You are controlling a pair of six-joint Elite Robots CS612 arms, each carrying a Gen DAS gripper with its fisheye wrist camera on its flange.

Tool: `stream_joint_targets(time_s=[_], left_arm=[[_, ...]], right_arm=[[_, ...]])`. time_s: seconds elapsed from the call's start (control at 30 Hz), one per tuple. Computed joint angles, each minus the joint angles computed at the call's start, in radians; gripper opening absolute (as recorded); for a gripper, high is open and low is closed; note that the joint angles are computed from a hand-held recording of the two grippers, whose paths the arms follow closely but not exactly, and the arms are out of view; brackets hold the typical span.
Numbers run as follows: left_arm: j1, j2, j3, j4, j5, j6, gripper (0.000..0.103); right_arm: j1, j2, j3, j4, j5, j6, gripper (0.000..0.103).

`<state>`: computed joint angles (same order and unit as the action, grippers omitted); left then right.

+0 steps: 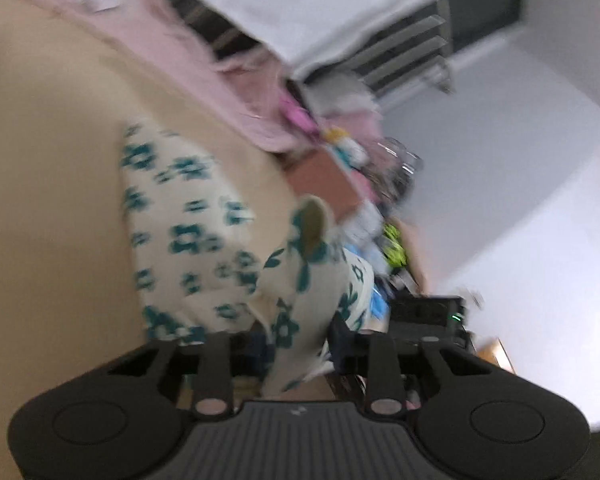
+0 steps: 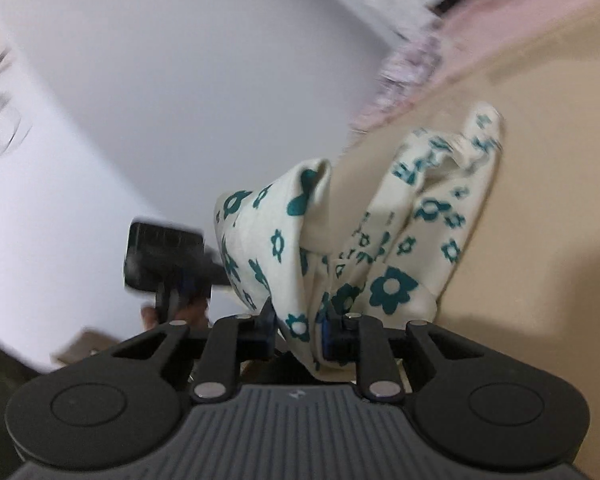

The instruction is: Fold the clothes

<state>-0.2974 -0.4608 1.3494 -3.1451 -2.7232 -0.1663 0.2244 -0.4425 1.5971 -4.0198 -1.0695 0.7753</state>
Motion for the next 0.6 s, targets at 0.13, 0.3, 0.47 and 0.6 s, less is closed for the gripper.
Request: stream_joint_targets(time_s=[0.13, 0.3, 0.47, 0.6], left_arm=[[0.001, 0.045, -0.04, -0.131, 0.044, -0.253, 0.026], [-0.004, 0.042, -0.027, -0.228, 0.12, -0.327, 0.042], [-0.006, 0.021, 0.024, -0.381, 0.258, -0.427, 0.047], [-0.031, -0.052, 0.131, -0.53, 0.525, -0.334, 0.072]], right_arm=[[0.01, -0.022, 0.012, 0.065, -0.112, 0.103, 0.028], [0.05, -0.048, 0.028, 0.045, -0.34, 0.025, 0.023], [0.09, -0.054, 0.009, 0.175, -0.525, 0.05, 0.013], [0.111, -0.059, 0.001, 0.165, -0.609, -0.031, 0.018]])
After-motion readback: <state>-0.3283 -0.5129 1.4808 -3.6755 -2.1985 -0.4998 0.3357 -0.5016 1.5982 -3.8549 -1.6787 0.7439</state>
